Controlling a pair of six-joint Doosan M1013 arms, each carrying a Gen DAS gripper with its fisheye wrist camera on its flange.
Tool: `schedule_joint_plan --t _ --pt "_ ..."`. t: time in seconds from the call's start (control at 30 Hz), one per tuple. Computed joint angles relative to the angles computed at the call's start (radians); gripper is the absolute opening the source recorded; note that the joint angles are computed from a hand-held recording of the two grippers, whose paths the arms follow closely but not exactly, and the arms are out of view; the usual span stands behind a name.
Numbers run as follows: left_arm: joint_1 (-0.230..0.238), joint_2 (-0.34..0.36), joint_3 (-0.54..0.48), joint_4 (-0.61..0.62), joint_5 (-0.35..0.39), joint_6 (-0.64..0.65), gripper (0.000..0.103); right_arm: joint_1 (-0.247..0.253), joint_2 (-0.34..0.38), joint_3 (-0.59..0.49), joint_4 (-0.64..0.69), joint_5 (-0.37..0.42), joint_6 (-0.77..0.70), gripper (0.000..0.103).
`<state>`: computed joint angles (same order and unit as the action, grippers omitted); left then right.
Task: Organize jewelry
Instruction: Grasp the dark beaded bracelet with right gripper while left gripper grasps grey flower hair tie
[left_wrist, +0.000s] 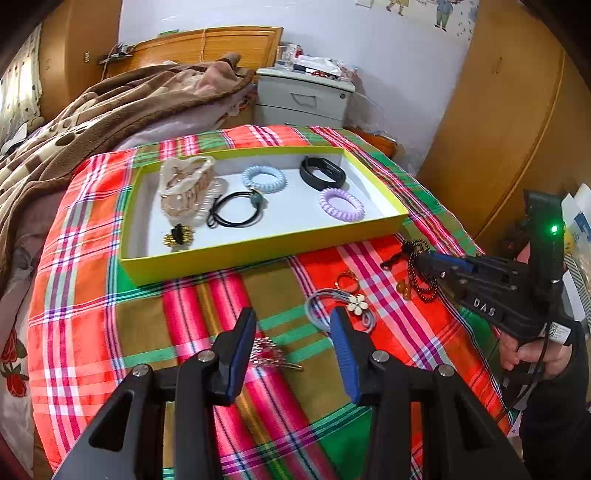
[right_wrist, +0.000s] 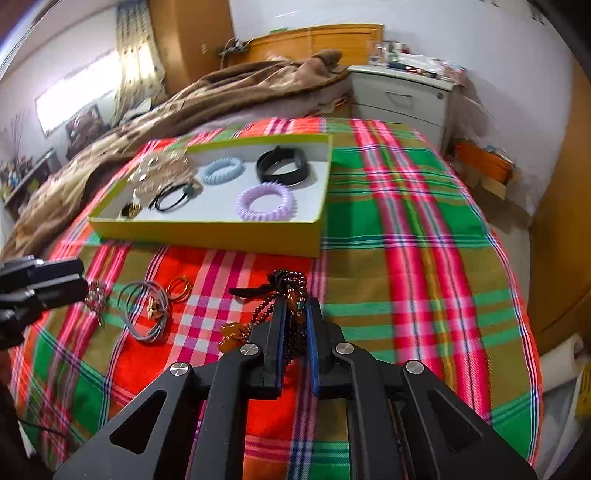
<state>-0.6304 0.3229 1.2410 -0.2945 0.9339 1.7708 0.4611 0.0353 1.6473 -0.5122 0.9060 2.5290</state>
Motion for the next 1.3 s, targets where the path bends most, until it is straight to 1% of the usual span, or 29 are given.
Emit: schedule_joint_plan --t 0.13,0.33,0.43,0.53,0.67,0.73,0.93,1.07,1.1,1.13,1.2,1.3 --pt "-0.011 0.011 -0.014 -0.03 0.025 0.036 0.043 0.007 -0.017 0.016 -0.027 -0.01 0.056 0.01" --pt "-0.04 0.033 -0.041 -0.043 0.062 0.078 0.043 0.02 -0.043 0.039 -0.077 -0.024 0.135 0.009" --pt "-0.056 0.037 -0.045 -0.006 0.062 0.062 0.043 0.025 -0.051 0.046 -0.091 -0.027 0.154 0.009" --pt "-0.066 0.046 -0.056 0.012 0.082 0.052 0.043 0.026 -0.056 0.051 -0.106 -0.033 0.173 0.009" --pt "-0.089 0.051 -0.057 0.098 0.076 0.003 0.043 0.029 -0.06 0.055 -0.117 -0.039 0.187 0.009" --pt "-0.093 0.062 -0.069 0.11 0.101 -0.015 0.043 0.03 -0.062 0.058 -0.119 -0.045 0.188 0.009" --pt "-0.111 0.058 -0.057 0.186 0.066 -0.055 0.043 0.029 -0.066 0.067 -0.11 -0.062 0.184 0.009" --pt "-0.11 0.06 -0.06 0.182 0.066 -0.06 0.043 0.029 -0.068 0.068 -0.114 -0.065 0.191 0.009" --pt "-0.11 0.059 -0.059 0.185 0.064 -0.062 0.039 0.029 -0.068 0.068 -0.115 -0.065 0.192 0.009" --pt "-0.111 0.06 -0.059 0.198 0.06 -0.07 0.031 0.03 -0.068 0.068 -0.116 -0.065 0.193 0.009" --pt "-0.107 0.059 -0.057 0.199 0.054 -0.082 0.022 0.029 -0.068 0.068 -0.112 -0.063 0.191 0.009" --pt "-0.097 0.058 -0.055 0.169 0.055 -0.08 0.02 0.03 -0.068 0.068 -0.109 -0.062 0.188 0.009"
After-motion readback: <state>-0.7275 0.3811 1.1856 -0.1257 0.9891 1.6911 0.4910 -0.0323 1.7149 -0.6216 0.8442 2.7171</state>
